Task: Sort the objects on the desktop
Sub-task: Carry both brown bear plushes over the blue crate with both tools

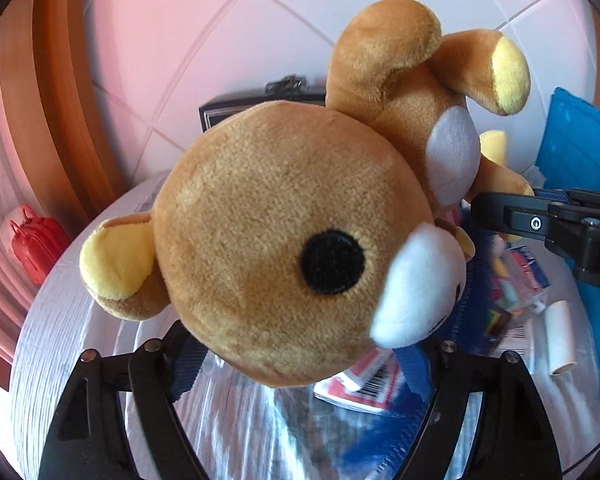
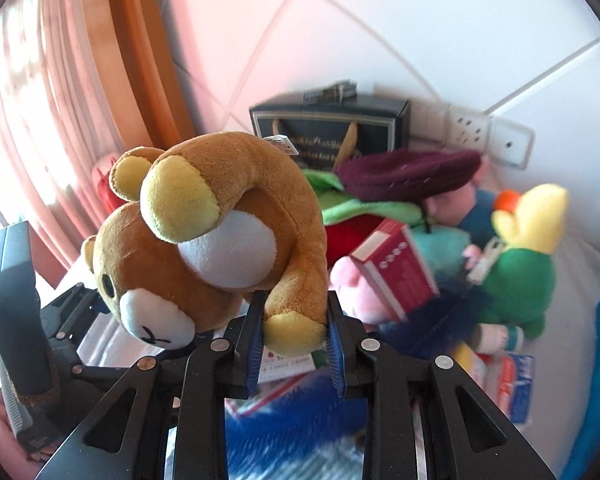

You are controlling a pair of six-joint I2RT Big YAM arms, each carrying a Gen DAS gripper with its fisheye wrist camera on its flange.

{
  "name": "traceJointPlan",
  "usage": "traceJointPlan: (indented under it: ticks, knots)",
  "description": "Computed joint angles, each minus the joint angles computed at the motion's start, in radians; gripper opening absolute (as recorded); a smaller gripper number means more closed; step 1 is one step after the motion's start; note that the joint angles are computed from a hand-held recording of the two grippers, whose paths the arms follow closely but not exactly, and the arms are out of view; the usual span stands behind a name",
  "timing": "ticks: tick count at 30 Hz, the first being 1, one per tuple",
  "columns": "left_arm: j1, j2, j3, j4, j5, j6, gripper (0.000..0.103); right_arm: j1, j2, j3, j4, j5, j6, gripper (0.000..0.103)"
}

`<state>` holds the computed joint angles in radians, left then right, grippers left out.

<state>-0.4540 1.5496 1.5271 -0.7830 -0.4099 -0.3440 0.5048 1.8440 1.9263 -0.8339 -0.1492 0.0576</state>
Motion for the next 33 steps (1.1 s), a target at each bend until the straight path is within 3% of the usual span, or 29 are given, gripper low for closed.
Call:
traceJointPlan:
  ticks: [12, 21, 28, 33]
  knots:
    - [-0.199, -0.115, 0.046, -0.032, -0.129, 0.013, 0.081, -0.008, -0.365, -0.284, 0.094, 0.106, 0.056, 0.027]
    - [-0.352, -0.062, 0.188, -0.033, -0.208, 0.074, 0.081, -0.073, -0.585, -0.418, 0.107, 0.158, 0.062, 0.027]
    - [-0.449, 0.104, 0.456, -0.053, -0.203, 0.158, 0.081, -0.205, -0.723, -0.476, 0.111, 0.176, 0.058, 0.027]
    - [-0.519, 0.318, 0.807, -0.184, -0.176, 0.177, 0.081, -0.350, -0.776, -0.487, 0.103, 0.156, 0.047, 0.027]
